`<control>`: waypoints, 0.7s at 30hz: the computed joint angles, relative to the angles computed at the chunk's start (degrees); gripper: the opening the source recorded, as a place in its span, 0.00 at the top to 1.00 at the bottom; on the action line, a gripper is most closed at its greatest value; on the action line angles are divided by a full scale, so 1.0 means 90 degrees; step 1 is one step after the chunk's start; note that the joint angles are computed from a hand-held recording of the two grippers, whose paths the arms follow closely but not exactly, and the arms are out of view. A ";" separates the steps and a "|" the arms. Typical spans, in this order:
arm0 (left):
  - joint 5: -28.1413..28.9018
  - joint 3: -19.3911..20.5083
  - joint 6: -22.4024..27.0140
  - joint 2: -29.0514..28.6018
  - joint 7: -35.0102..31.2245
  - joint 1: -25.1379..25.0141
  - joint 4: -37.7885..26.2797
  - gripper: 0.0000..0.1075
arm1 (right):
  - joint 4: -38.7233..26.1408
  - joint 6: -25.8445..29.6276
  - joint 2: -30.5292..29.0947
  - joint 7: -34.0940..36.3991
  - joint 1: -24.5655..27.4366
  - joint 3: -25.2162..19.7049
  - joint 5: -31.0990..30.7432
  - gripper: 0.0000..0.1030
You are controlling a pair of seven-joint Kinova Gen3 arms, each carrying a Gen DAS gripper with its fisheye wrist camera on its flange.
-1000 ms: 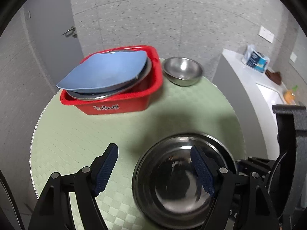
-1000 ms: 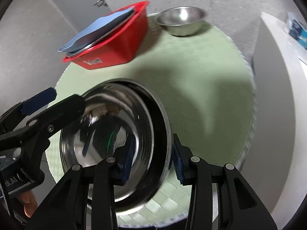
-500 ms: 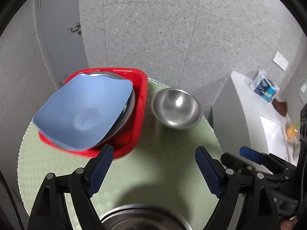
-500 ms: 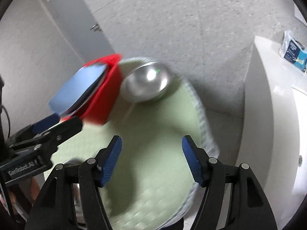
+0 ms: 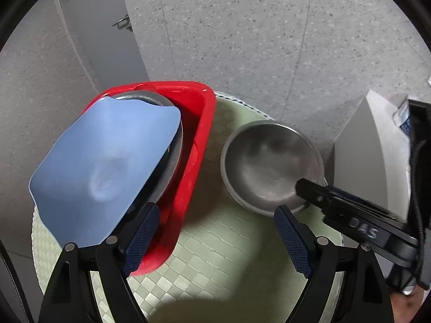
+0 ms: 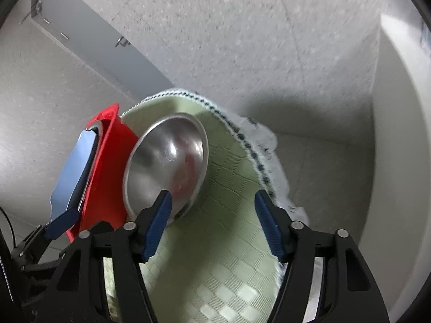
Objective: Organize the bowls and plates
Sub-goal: 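Grip the small steel bowl rim with both tools and lift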
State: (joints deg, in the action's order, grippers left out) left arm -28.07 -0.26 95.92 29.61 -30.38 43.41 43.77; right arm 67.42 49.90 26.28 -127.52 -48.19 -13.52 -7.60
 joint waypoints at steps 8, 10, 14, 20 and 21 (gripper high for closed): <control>0.0057 -0.0033 -0.0139 0.0084 -0.0157 -0.0066 0.0008 0.22 | 0.0397 -0.0596 0.0093 0.0781 0.0605 -0.0485 -0.1063 0.87; 0.0054 -0.0024 -0.0279 0.0005 -0.0104 -0.0069 0.0169 0.23 | 0.0720 -0.0878 0.0000 0.0962 0.0830 -0.0633 -0.1472 0.89; -0.0069 0.0054 -0.0374 -0.0346 0.0106 0.0064 0.0680 0.26 | 0.1235 -0.1159 -0.0398 0.1023 0.0895 -0.0670 -0.1784 0.90; -0.0396 0.0290 -0.0197 -0.0647 0.0261 0.0370 0.1056 0.31 | 0.1642 -0.1299 -0.0891 0.0535 0.0563 -0.0470 -0.1597 0.90; -0.0417 0.0342 -0.0233 -0.0725 0.0284 0.0418 0.1142 0.31 | 0.1681 -0.1327 -0.0932 0.0459 0.0551 -0.0492 -0.1556 0.90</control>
State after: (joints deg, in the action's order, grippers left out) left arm -31.82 2.82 93.82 23.09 -27.82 47.17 54.05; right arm 82.55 37.96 17.89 -123.39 -43.23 -17.94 -21.60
